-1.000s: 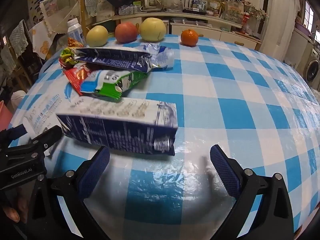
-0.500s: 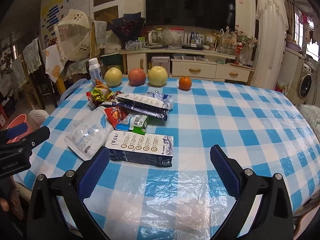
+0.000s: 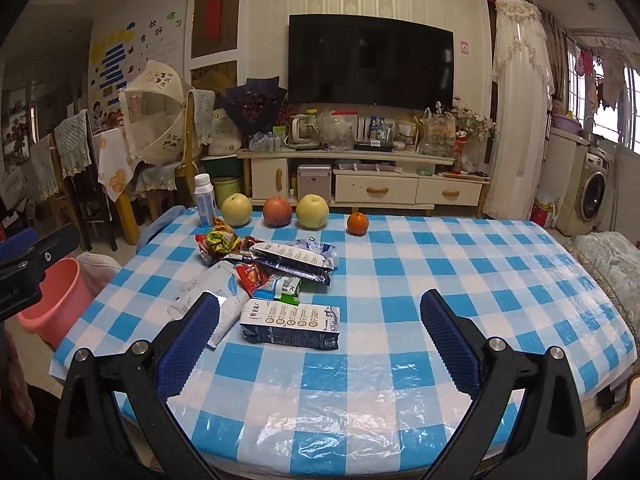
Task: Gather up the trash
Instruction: 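Move both tools toward the pile of wrappers and cartons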
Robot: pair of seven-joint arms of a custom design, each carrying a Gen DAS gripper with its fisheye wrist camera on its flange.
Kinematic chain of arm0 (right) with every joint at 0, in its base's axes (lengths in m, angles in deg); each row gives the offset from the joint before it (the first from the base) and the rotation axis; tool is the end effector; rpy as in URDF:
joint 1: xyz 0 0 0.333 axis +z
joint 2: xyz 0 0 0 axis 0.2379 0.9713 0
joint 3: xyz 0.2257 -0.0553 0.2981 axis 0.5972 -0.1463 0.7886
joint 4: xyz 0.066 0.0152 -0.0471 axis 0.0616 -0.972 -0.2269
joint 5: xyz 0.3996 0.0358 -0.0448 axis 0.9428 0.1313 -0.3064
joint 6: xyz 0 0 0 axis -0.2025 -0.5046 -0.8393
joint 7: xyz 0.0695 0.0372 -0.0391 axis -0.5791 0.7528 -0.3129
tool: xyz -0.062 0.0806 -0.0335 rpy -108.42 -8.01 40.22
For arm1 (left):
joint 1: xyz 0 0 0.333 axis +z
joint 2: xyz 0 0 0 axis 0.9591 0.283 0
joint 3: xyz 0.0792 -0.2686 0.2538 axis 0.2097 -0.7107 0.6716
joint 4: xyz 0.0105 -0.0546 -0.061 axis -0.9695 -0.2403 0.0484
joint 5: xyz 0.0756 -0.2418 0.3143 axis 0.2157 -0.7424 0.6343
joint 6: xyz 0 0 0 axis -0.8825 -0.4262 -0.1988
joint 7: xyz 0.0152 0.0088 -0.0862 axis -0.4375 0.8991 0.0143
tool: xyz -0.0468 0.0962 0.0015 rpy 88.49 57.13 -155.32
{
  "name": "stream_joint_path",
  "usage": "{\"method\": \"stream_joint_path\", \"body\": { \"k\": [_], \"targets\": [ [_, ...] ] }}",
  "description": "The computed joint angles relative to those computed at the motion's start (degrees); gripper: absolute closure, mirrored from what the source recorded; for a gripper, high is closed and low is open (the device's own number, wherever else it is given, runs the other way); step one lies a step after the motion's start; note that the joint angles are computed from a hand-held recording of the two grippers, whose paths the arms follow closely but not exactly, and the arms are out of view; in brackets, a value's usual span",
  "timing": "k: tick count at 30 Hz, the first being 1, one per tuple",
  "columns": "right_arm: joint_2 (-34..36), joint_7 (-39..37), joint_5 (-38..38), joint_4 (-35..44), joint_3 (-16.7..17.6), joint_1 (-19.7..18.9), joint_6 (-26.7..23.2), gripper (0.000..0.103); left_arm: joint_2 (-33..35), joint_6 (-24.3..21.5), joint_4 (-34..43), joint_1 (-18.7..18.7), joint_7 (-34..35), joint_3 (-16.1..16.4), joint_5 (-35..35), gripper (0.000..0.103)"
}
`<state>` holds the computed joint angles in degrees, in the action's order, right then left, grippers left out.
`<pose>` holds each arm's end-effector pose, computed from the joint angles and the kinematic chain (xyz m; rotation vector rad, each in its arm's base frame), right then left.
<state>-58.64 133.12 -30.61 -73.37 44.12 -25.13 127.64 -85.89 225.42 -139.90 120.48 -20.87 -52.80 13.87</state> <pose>0.4294 0.2296 0.5079 -1.6522 1.3887 -0.8629 0.4271 -0.2107 0.5460 -1.6090 1.3457 -0.9133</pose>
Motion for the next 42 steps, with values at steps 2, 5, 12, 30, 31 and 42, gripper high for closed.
{"method": "stream_joint_path", "body": {
  "k": [2,5,12,30,31,42],
  "targets": [
    [-1.60,0.01,0.12,-0.66,-1.82,2.18,-0.05,0.004,-2.26,1.50,-1.29,-0.21,-0.75,0.88,-0.68,0.003],
    [-2.58,-0.05,0.17,-1.36,-4.87,5.65,-0.15,0.004,-5.06,3.78,-3.16,-0.43,-1.02,1.97,-2.42,0.003],
    [-5.63,-1.39,1.94,-2.70,-7.45,9.40,1.20,0.004,-7.23,5.50,-5.29,-2.45,-0.11,4.03,-6.23,0.003],
    [-4.50,-7.00,8.08,-4.67,-13.05,18.39,5.37,0.004,-10.53,5.81,-7.08,-3.24,1.20,3.76,-10.44,0.003],
    [-4.40,-7.59,8.83,-4.67,-13.09,18.63,5.64,0.004,-10.41,5.94,-7.03,-3.22,1.41,3.72,-10.16,0.003],
    [-1.19,-15.10,16.34,-4.68,-11.08,19.62,11.79,0.004,-8.98,5.04,-5.74,-3.29,3.47,2.39,-8.33,0.003]
  ]
}}
